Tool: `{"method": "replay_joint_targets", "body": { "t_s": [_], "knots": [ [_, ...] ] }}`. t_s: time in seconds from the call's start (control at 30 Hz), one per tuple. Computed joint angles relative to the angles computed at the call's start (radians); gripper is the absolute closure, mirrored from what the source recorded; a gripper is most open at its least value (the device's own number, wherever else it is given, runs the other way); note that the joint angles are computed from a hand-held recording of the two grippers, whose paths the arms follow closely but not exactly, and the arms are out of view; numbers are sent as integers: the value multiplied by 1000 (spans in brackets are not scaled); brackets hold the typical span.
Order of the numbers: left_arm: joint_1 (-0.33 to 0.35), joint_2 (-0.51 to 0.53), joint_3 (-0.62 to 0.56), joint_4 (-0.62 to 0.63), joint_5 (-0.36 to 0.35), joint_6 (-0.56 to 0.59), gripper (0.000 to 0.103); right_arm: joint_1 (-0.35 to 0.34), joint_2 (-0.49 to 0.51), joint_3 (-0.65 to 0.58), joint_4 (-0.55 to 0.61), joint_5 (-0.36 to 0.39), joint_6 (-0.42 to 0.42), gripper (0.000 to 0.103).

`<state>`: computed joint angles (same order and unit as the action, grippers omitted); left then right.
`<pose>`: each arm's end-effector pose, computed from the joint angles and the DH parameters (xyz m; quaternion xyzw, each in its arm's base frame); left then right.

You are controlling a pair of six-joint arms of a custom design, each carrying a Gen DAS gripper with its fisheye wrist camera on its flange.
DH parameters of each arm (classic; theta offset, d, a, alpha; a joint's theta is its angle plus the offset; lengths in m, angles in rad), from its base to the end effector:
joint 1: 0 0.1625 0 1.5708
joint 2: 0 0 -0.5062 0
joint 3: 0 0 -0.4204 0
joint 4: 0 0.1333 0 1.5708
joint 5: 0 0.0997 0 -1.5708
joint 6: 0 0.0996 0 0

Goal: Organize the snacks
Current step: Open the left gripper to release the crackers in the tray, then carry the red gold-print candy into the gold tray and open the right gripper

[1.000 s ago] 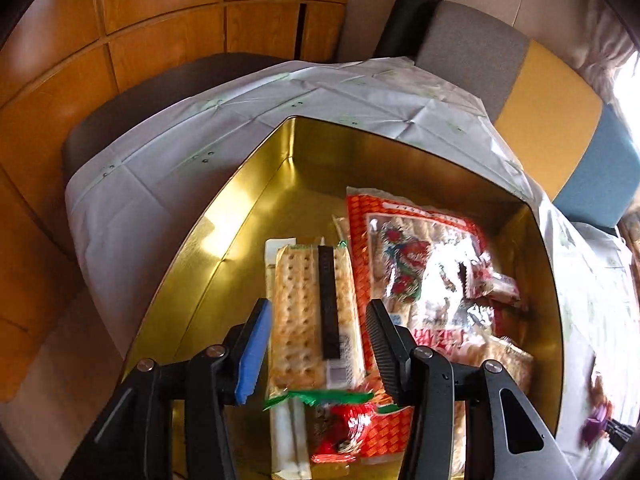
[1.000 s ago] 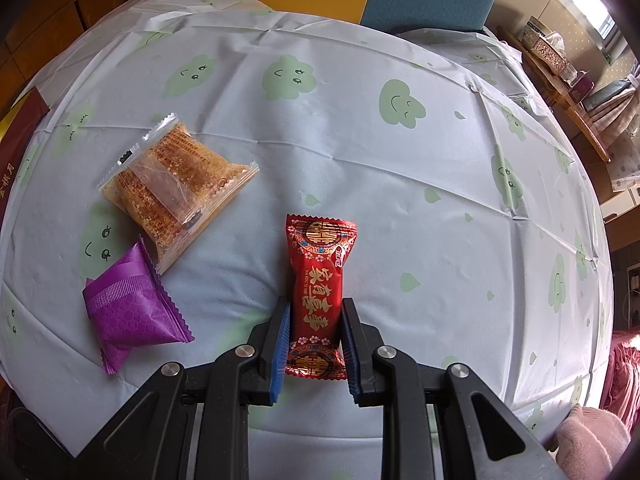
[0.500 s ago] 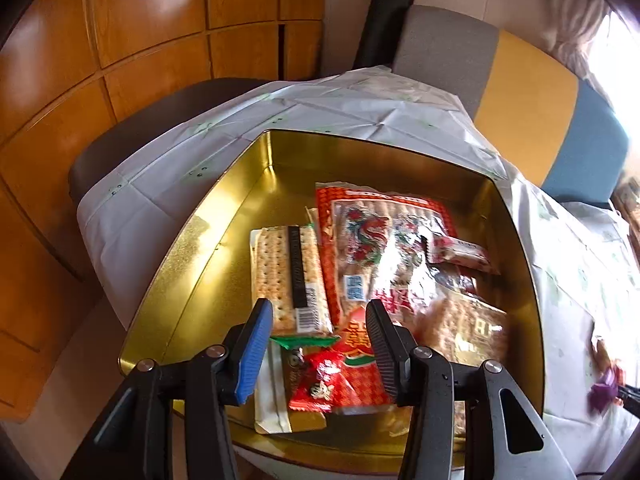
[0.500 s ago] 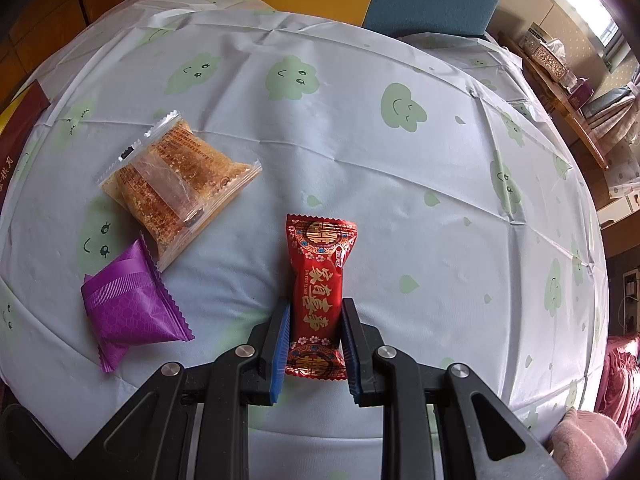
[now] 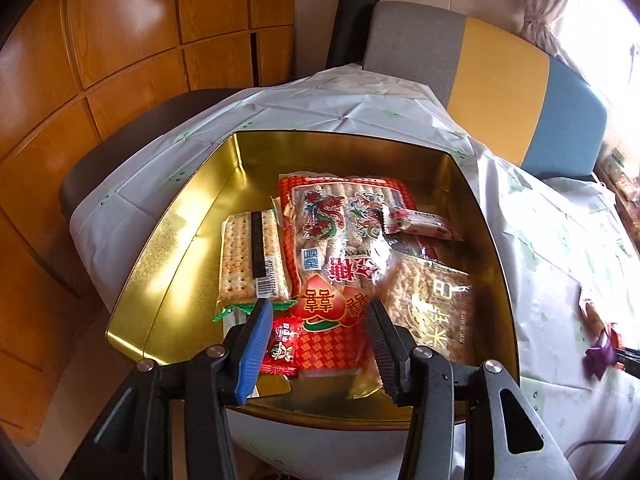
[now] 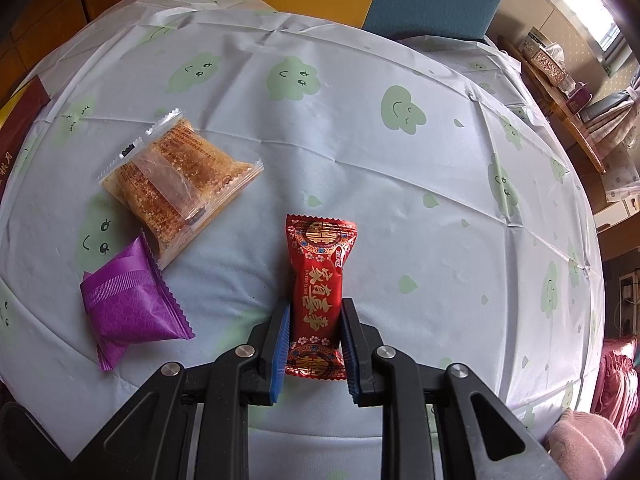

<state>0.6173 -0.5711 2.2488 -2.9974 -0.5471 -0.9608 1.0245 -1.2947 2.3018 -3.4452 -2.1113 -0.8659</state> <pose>-0.2526 -0.4471 -0.0568 0.0582 0.8652 -0.3344 0.3691 -0.1856 -0.4632 0.3150 0.0284 -0.8812 0.1509 0.4471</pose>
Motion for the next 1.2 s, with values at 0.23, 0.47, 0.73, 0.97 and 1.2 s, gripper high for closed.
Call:
{"method": "replay_joint_targets", "body": {
  "t_s": [0.23, 0.47, 0.73, 0.97, 1.2],
  "knots": [
    [-15, 3, 4, -8, 9, 14, 54, -3, -22, -15, 57, 13, 42, 80],
    [-23, -1, 16, -12, 18, 11, 54, -19, -59, -21, 51, 74, 90, 81],
    [-20, -13, 31, 1, 25, -14, 54, -33, -111, 1, 67, 220, 103, 81],
    [-11, -28, 44, 6, 34, -42, 54, -6, -155, 28, 141, 323, 126, 81],
    [-4, -54, 64, 41, 63, -99, 54, 76, -175, 62, 269, 422, 152, 81]
  ]
}}
